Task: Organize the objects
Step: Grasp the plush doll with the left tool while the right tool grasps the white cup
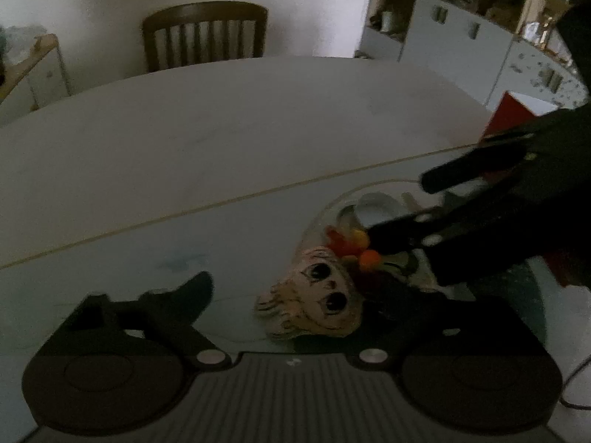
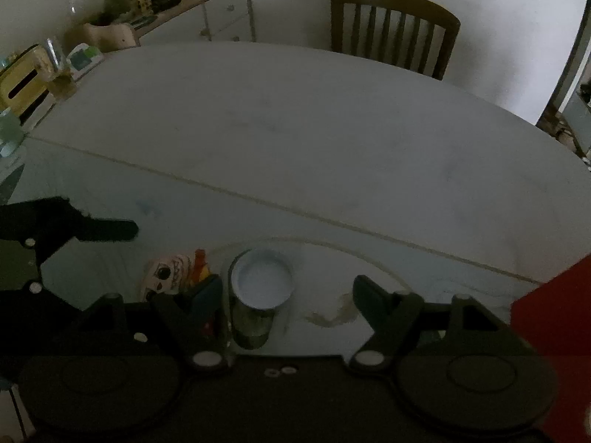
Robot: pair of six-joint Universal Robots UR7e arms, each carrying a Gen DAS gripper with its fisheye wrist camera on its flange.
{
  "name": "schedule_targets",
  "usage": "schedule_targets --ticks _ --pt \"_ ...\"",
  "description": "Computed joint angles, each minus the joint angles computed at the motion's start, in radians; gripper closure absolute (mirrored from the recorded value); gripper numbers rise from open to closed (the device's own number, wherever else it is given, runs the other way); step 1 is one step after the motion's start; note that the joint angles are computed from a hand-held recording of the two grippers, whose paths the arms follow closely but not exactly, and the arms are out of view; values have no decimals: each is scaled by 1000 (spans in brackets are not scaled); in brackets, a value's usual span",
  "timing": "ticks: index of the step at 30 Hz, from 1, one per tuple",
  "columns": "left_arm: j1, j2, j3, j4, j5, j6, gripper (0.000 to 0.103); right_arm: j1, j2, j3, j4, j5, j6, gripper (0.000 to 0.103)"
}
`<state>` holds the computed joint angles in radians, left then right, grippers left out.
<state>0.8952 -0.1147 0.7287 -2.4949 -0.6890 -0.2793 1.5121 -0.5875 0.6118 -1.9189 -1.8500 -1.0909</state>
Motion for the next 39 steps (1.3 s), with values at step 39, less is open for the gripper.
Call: schedule_targets --ticks 39 --pt "-96 -115 169 6 42 -283 54 -7 -176 176 -32 53 22 65"
